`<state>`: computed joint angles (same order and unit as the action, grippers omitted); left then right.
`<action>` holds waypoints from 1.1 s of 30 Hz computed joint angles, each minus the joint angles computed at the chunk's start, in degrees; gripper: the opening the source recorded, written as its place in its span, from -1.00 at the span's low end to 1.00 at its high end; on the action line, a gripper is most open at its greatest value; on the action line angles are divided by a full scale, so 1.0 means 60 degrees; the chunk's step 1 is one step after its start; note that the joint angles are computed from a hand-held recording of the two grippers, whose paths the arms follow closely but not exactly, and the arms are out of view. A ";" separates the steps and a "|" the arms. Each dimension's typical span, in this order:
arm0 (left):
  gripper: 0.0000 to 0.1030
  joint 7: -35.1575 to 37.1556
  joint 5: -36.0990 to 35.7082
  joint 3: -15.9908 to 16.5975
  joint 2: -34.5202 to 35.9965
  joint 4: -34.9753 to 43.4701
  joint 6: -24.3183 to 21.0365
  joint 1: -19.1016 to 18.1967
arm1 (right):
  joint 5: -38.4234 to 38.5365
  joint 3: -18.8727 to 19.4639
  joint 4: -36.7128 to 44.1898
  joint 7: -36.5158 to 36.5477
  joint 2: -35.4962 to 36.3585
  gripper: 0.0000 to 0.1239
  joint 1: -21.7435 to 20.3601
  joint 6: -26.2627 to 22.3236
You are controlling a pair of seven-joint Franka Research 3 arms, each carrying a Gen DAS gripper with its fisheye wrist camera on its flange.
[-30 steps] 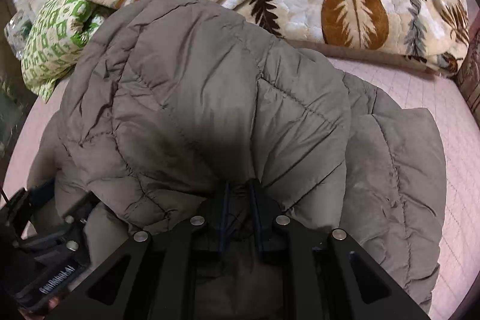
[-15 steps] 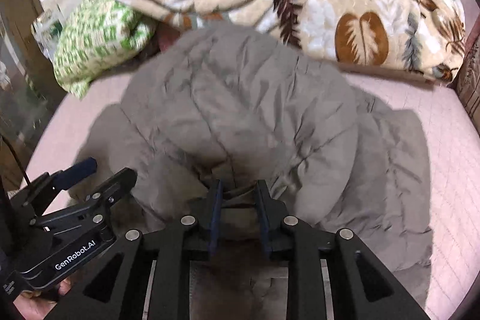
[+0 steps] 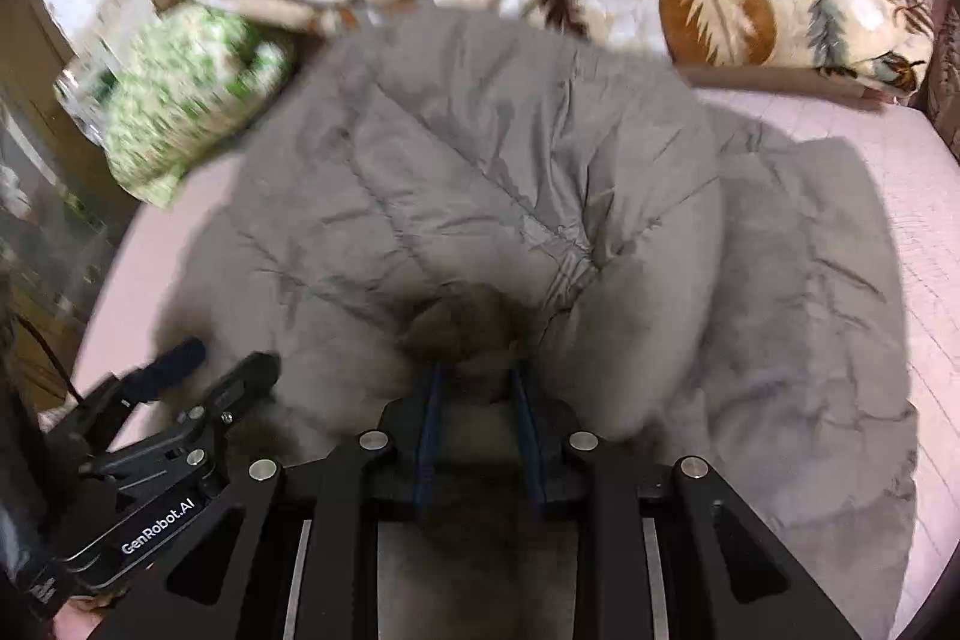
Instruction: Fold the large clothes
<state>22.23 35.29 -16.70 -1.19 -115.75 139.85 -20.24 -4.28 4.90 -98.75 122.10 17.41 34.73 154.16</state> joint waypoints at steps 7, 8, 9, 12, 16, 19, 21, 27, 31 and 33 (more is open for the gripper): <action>0.40 -0.0327 -0.0805 -0.0470 -0.2474 -0.2078 -0.0271 -0.0245 | -0.0351 0.0471 -0.3348 0.0638 -0.2828 -0.25 -0.0134 0.1392; 0.40 -0.0395 -0.0970 -0.0557 -0.2846 -0.2385 -0.0373 -0.0323 | -0.0400 0.0632 -0.3927 0.0782 -0.3297 -0.25 -0.0200 0.1587; 0.40 -0.0512 -0.1107 -0.0676 -0.3209 -0.2665 -0.0524 -0.0403 | -0.0548 0.0814 -0.4424 0.0985 -0.3725 -0.24 -0.0281 0.1682; 0.40 -0.0986 -0.1372 -0.1062 -0.4231 -0.3365 -0.1009 -0.0642 | -0.1048 0.1475 -0.5677 0.1606 -0.4881 -0.20 -0.0684 0.1820; 0.40 -0.1694 -0.1345 -0.1836 -0.5131 -0.3831 -0.2048 -0.1016 | -0.1106 0.2446 -0.6972 0.2051 -0.6114 -0.20 -0.1213 0.1940; 0.40 -0.1960 -0.1324 -0.2123 -0.5479 -0.4042 -0.2524 -0.1428 | -0.1239 0.3249 -0.7935 0.2563 -0.7217 -0.20 -0.1605 0.2138; 0.40 -0.2131 -0.1389 -0.2206 -0.5705 -0.4261 -0.2648 -0.1721 | -0.1012 0.3612 -0.8431 0.2751 -0.7755 -0.19 -0.1664 0.2263; 0.40 -0.2680 -0.1761 -0.2419 -0.6086 -0.4642 -0.3297 -0.2465 | -0.0386 0.4257 -0.9395 0.3116 -0.8823 -0.19 -0.1513 0.2114; 0.40 -0.3105 -0.1721 -0.2521 -0.6534 -0.4743 -0.3858 -0.2669 | -0.0261 0.4515 -0.9744 0.3341 -0.9460 -0.19 -0.1546 0.1791; 0.40 -0.3347 -0.1720 -0.2563 -0.6822 -0.4799 -0.4153 -0.2736 | -0.0289 0.4653 -0.9900 0.3511 -0.9911 -0.19 -0.1647 0.1611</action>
